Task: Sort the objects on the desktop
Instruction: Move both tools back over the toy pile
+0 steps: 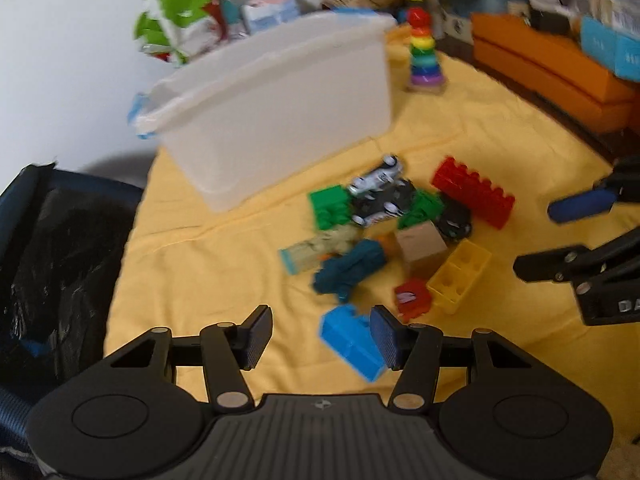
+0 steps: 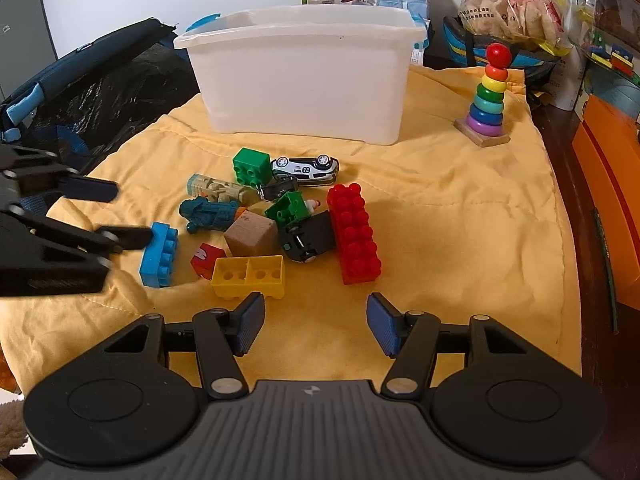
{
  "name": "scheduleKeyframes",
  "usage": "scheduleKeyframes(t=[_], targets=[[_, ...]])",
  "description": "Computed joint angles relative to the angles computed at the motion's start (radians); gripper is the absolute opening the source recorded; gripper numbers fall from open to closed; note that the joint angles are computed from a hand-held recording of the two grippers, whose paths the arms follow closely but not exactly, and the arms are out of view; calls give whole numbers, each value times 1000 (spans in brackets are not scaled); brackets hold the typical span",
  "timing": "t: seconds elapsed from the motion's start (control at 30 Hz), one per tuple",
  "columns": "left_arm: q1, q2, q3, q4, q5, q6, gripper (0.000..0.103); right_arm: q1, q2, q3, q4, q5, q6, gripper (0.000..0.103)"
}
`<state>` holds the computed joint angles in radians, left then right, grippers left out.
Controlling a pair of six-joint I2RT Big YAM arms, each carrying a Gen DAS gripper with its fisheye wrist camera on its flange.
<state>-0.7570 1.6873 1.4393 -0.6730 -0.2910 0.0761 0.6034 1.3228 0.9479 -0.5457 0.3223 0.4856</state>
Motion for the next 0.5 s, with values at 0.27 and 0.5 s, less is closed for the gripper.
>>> scheduleKeyframes(t=[0.27,0.5], targets=[[9,-17,-43,25,-90,15,59,-13,-2,-4,4,-10,11,61],[55,-56,-83,-8,-98,-53,59,-9,27,18,28,-44,-26,61]])
